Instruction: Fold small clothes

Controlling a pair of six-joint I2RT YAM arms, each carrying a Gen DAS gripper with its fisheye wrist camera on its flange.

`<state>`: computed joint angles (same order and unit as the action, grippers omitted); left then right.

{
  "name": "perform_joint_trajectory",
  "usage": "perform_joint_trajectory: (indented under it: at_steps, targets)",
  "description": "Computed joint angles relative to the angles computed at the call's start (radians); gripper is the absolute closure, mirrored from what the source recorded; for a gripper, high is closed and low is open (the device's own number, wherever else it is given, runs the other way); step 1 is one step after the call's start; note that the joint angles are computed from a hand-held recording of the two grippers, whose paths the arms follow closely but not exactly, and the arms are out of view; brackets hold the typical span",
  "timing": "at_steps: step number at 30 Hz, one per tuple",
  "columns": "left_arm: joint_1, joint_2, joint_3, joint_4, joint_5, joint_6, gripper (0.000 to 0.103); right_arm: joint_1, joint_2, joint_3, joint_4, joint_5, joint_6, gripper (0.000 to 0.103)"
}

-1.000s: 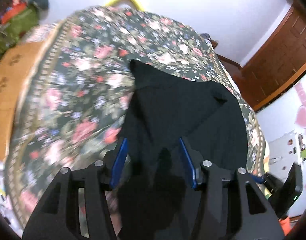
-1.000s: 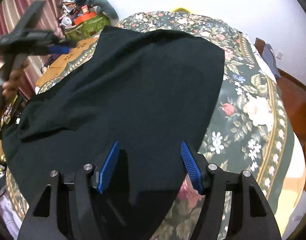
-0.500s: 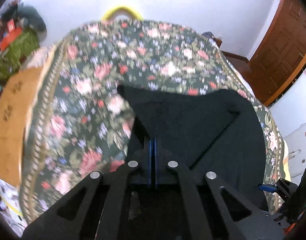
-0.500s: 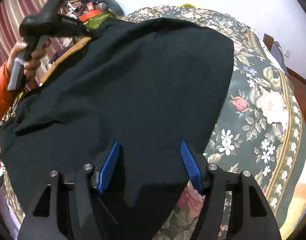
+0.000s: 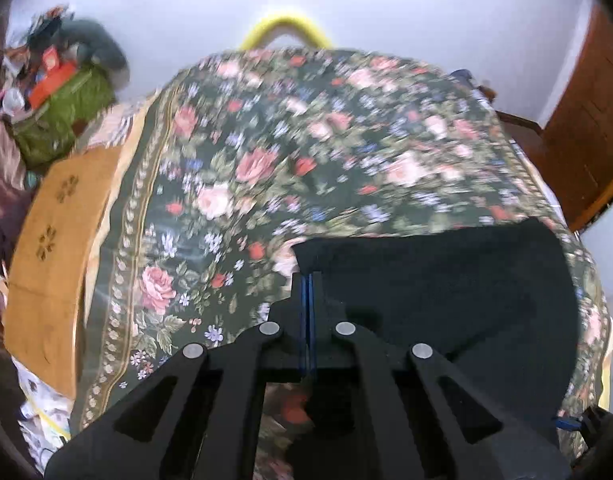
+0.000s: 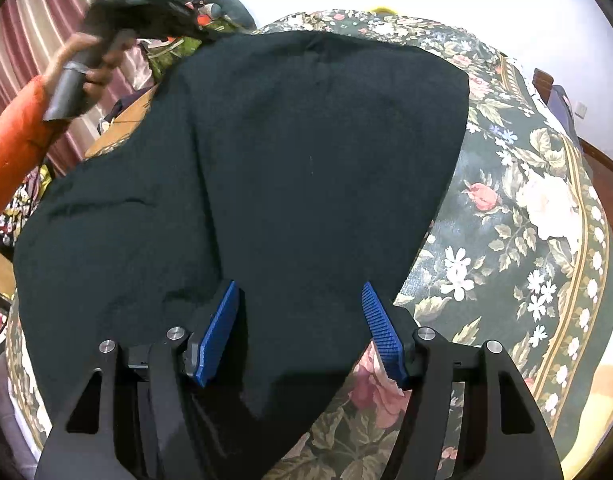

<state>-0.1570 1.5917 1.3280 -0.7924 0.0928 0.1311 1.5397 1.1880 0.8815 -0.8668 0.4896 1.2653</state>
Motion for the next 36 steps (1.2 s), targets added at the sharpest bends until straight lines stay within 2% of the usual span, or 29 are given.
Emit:
perform_joint_trajectory:
  at_steps: [3, 7, 17, 22, 24, 26, 28, 31, 33, 35, 36]
  targets:
    - [0.049, 0.056, 0.003, 0.009, 0.045, 0.020, 0.103, 0.007, -0.001, -0.001, 0.001, 0.002, 0.007, 0.043]
    - [0.026, 0.018, -0.037, 0.062, -0.007, 0.042, 0.102, -0.013, -0.004, -0.004, 0.005, -0.010, -0.012, 0.043]
    - [-0.076, 0.120, 0.273, -0.022, -0.098, -0.060, 0.103, -0.015, 0.014, 0.020, -0.025, -0.009, 0.011, 0.043]
    - [-0.107, 0.219, 0.337, -0.032, -0.184, -0.082, 0.102, -0.010, 0.019, 0.024, -0.028, -0.006, 0.017, 0.043]
    - [-0.111, 0.236, 0.313, -0.011, -0.230, -0.059, 0.102, -0.008, 0.016, 0.020, -0.027, -0.003, 0.021, 0.042]
    - [-0.102, 0.213, 0.257, 0.015, -0.247, -0.013, 0.095, -0.005, 0.015, 0.017, -0.027, 0.000, 0.027, 0.042]
    - [-0.075, 0.187, 0.227, -0.008, -0.204, 0.013, 0.084, -0.006, 0.017, 0.024, -0.038, -0.003, 0.031, 0.040]
    - [-0.027, 0.079, 0.120, -0.010, -0.145, 0.063, 0.080, -0.019, 0.025, 0.050, -0.072, -0.023, 0.024, 0.040]
    - [0.006, -0.023, 0.041, -0.028, -0.106, 0.105, 0.073, -0.019, 0.040, 0.090, -0.127, -0.034, 0.037, 0.040]
    - [0.041, -0.121, -0.025, -0.053, -0.071, 0.130, 0.056, 0.008, 0.051, 0.135, -0.194, -0.012, 0.073, 0.040]
    - [0.064, -0.181, -0.062, -0.072, -0.043, 0.148, 0.053, 0.031, 0.054, 0.158, -0.230, 0.005, 0.100, 0.040]
